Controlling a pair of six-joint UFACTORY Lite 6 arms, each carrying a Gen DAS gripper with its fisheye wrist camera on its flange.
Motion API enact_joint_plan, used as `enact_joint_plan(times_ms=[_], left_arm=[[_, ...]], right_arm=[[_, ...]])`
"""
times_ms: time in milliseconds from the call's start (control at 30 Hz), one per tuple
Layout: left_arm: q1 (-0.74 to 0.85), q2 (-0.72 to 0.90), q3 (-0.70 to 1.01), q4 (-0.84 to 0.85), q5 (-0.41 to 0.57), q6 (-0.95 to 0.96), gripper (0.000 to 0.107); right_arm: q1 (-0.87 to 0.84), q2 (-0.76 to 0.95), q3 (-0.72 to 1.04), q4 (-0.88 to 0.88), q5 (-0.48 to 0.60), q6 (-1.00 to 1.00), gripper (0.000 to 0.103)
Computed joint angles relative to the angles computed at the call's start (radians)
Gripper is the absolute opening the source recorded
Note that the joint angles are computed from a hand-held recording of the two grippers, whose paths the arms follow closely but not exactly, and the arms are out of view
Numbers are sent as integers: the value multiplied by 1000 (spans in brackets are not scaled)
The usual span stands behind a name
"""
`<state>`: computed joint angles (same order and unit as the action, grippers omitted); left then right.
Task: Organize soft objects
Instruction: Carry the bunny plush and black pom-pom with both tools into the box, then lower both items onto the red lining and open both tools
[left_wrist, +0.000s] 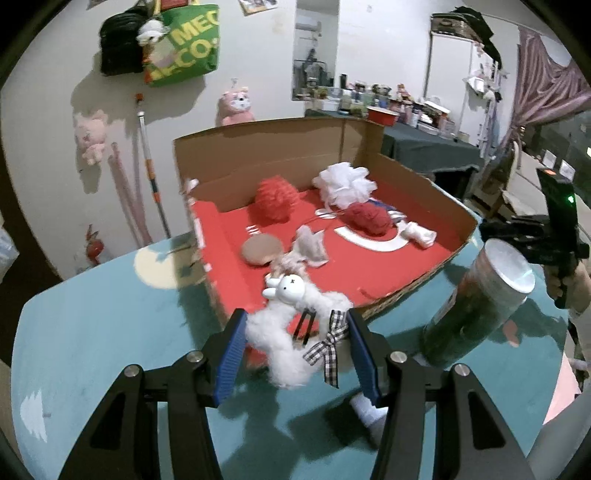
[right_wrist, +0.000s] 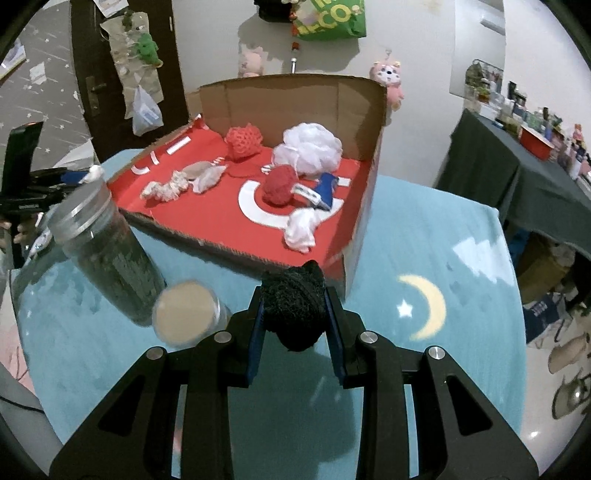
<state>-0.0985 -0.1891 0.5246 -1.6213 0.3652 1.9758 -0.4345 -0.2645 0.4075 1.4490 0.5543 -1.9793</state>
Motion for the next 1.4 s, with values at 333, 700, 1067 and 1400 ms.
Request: enact_joint_plan(times_ms=[333,700,1067,1400], left_arm=[[-224,270,318,341,-51,-386,56],[-394,652,742,988,-33,-1011,56],[-428,890,1019,1252,78,-1256,56],[-427,950,1067,1340,98,-1327,56]], right_arm=[[134,170,240,-122,39,183,28],[354,516,600,-387,-7,447,28],[417,778,894,-673,41,771,28],[468,873,990,-833,44,943,29]])
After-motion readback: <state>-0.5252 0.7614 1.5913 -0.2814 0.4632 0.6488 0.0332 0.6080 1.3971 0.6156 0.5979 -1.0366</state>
